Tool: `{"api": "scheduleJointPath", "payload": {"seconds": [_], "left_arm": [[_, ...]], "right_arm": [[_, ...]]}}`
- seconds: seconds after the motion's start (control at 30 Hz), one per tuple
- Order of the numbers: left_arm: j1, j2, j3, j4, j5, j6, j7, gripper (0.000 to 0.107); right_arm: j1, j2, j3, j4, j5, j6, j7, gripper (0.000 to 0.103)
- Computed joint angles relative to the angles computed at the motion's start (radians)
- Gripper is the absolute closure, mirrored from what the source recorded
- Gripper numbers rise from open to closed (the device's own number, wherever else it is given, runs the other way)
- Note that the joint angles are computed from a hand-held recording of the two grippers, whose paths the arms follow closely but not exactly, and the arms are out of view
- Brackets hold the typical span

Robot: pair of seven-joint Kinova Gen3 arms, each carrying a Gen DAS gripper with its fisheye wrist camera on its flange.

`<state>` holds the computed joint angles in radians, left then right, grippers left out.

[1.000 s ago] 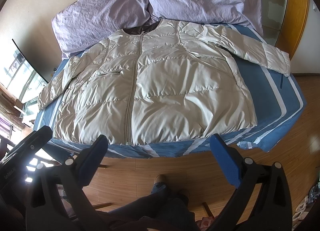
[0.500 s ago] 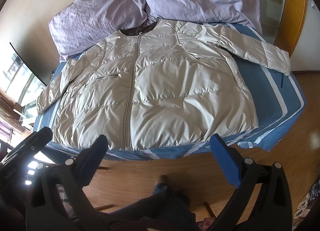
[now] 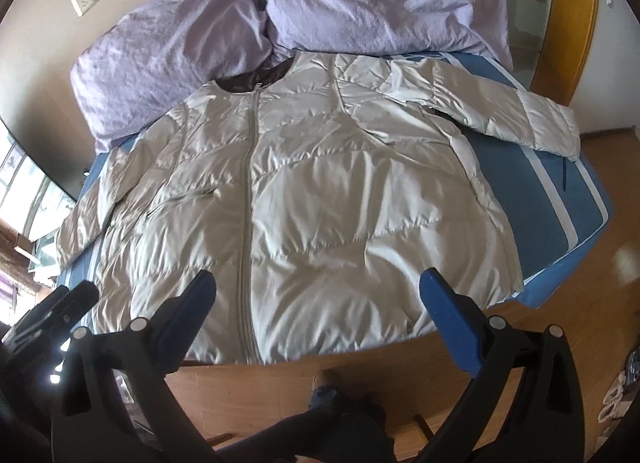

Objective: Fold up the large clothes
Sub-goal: 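Reach the right gripper to the jacket sleeve cuff and grasp it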

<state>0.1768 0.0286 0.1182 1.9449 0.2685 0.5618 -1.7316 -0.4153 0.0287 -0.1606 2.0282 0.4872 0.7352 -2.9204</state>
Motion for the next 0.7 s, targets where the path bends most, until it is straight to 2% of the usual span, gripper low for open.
{"api": "scheduleJointPath", "payload": {"seconds": [0.2, 0.37, 0.53, 0.7], "left_arm": [[0.005, 0.085, 0.013, -0.071, -0.019, 0.021, -0.024, 0.006], [0.03, 0.162, 0.021, -0.136, -0.064, 0.031, 0.02, 0.006], [0.081, 0.227, 0.004, -0.188, -0.148, 0.018, 0.122, 0.006], [0.137, 0.314, -0.034, -0.275, -0.241, 0.038, 0.28, 0.006]], "right_arm": [[0.046, 0.036, 0.052, -0.037, 0.014, 0.033, 0.01, 0.002], [0.158, 0.033, 0.122, -0.021, -0.04, -0.006, 0.087, 0.002], [0.307, 0.09, 0.204, -0.029, -0.099, -0.046, 0.228, 0.002], [0.465, 0.211, 0.295, -0.078, -0.144, -0.095, 0.371, 0.002]]}}
